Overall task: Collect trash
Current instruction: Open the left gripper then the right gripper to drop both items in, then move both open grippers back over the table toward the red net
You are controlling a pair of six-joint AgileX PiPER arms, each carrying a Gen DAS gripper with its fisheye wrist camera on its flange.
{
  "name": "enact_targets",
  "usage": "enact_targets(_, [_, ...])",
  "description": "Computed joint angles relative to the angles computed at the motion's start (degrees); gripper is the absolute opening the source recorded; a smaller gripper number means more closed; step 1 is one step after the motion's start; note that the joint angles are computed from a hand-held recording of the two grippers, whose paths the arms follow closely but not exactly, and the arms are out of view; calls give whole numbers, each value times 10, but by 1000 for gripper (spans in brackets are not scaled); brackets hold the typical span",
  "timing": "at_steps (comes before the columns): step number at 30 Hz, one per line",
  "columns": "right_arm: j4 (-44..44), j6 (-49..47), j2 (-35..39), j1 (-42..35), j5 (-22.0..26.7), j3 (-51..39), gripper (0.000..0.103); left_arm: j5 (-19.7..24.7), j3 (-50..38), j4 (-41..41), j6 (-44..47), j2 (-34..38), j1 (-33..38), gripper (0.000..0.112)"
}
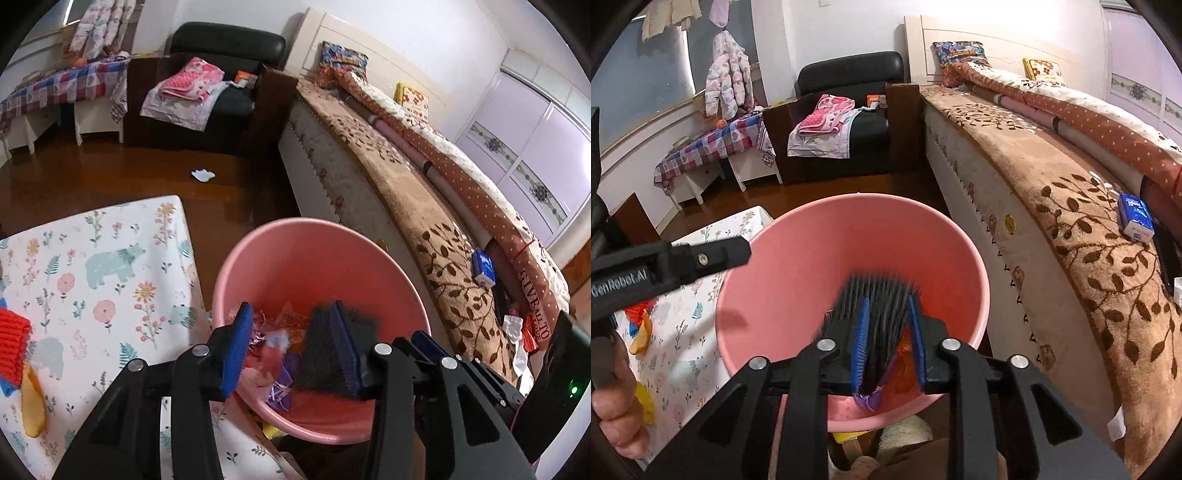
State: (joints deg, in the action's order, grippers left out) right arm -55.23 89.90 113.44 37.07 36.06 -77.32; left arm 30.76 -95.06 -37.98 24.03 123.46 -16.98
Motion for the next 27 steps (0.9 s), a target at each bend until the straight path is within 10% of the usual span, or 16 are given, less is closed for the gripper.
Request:
enact_targets(15, [-38, 24, -2, 75, 25, -43, 31, -74, 192, -54, 83, -153, 65, 45])
enact_targets(27, [4, -42, 25, 131, 22, -114, 31, -38, 259, -104, 159, -230, 224, 45])
